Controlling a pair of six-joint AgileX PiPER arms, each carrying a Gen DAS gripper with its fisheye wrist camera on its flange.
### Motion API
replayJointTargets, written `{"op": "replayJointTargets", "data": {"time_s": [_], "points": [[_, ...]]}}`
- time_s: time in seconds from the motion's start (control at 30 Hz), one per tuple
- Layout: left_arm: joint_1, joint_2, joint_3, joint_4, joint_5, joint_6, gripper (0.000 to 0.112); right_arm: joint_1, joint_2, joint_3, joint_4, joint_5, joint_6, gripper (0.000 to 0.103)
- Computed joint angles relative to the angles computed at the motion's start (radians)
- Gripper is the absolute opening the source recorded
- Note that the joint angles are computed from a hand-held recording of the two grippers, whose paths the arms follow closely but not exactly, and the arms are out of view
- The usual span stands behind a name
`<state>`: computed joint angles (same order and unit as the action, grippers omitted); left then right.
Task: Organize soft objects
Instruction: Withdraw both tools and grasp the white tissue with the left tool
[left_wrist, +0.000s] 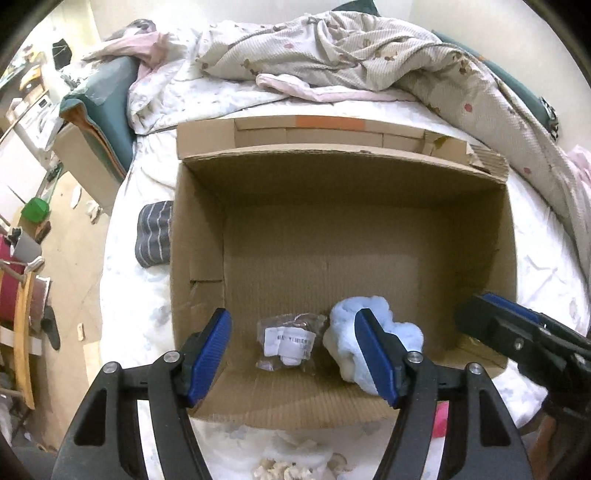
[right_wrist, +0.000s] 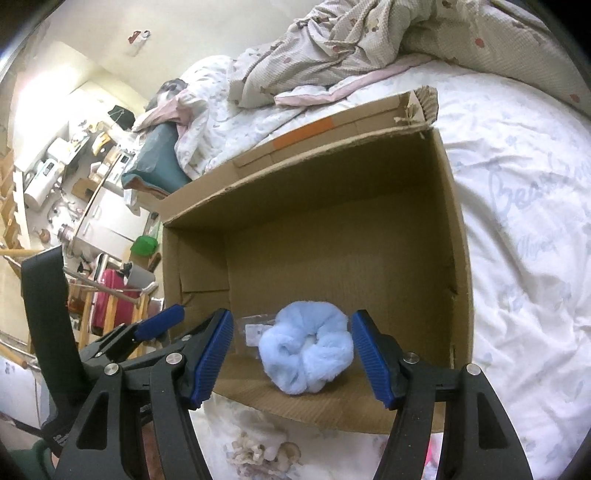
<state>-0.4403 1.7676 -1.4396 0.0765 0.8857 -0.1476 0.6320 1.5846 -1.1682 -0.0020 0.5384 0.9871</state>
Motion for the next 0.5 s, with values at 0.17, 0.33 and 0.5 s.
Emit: {"op": "replayJointTargets", "data": {"time_s": [0.17, 0.33, 0.5], "points": [[0.022, -0.066, 0.049, -0.033, 0.013, 0.019, 0.066, 0.021, -0.046, 0.031, -0.042, 0.022, 0.048, 0.070], [0.053, -0.145, 0.153, -0.071, 0.048, 0.079, 0.066, 0.064, -0.124, 0.107, -0.065, 0.045, 0.110, 0.070], [0.082, -0.182, 0.278, -0.089, 0.066, 0.112, 0.066, 0.111, -0.199, 0.192, -0.028, 0.068, 0.139, 0.070]]}}
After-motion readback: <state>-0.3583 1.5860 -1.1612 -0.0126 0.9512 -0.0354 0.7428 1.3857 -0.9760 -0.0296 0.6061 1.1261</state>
